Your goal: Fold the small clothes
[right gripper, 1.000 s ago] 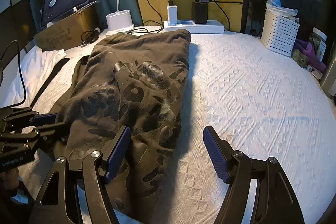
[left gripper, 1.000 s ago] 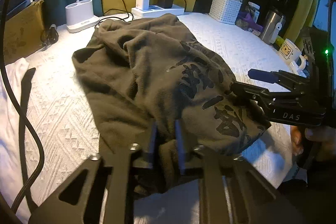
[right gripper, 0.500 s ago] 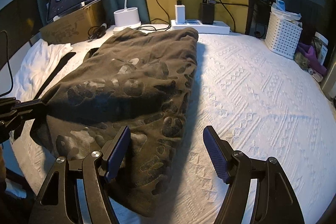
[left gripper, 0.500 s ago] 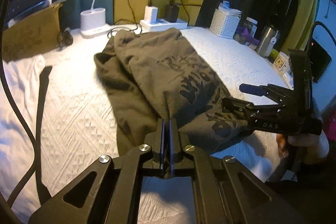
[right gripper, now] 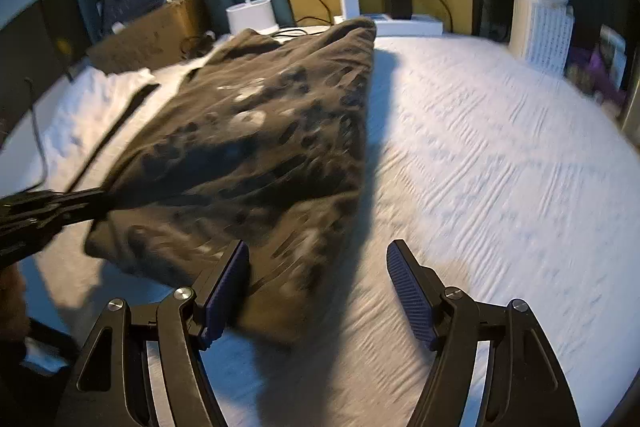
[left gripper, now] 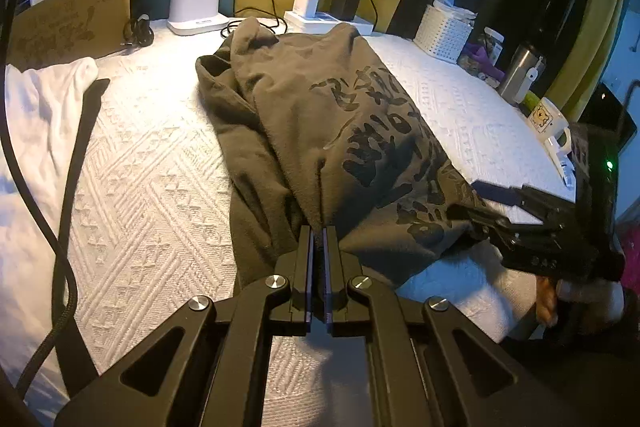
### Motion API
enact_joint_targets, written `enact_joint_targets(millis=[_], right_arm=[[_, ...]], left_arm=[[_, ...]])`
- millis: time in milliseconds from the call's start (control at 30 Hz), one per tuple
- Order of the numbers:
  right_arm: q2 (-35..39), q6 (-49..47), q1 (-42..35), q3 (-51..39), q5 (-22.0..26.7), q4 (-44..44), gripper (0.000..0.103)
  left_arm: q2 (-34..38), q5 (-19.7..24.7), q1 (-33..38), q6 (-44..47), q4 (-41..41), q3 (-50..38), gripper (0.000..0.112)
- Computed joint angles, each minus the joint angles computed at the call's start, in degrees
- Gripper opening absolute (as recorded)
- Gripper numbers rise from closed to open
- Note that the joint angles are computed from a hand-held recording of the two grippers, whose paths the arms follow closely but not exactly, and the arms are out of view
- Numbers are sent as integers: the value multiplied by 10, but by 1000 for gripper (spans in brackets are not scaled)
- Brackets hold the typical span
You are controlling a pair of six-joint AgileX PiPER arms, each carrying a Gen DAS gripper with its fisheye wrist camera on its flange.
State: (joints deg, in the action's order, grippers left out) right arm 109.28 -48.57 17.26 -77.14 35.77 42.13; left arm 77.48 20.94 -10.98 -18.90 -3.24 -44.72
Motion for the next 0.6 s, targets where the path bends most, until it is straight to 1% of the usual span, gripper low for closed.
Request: enact_joint_targets(millis=[33, 67, 100, 167, 200, 267, 367, 433, 500, 533, 600], right_arm=[[-5, -20, -2, 12, -2, 19, 52], [-12, -31, -2, 24, -8, 28, 46], [-18, -39, -1, 33, -10, 35, 43], [-31, -43, 5, 52, -23, 36, 31], [-38, -41, 10, 62, -30, 31, 29], [-57, -35, 25, 90, -64, 14, 29], [-82, -23, 48, 127, -110, -14, 28], [-96, -25, 63, 149, -137, -25, 28], [-108, -52, 67, 165, -145, -6, 20], [-115, -64, 70, 173, -150, 4, 15], [-130, -70, 69, 183, -153, 11, 13]], left_arm=[[2, 2, -2, -6, 3, -2, 4], [5, 7, -4, -16, 10, -5, 4], [8, 11, -7, -28, 20, -9, 4], [15, 18, -14, -46, 40, -13, 6], [19, 21, -18, -54, 50, -15, 7], [25, 24, -27, -80, 78, -15, 8], [23, 16, -35, -115, 112, -5, 10], [20, 16, -36, -120, 115, 1, 10], [13, 24, -36, -118, 112, 0, 10], [7, 32, -37, -121, 117, -1, 10], [-7, 37, -39, -129, 131, 0, 10]])
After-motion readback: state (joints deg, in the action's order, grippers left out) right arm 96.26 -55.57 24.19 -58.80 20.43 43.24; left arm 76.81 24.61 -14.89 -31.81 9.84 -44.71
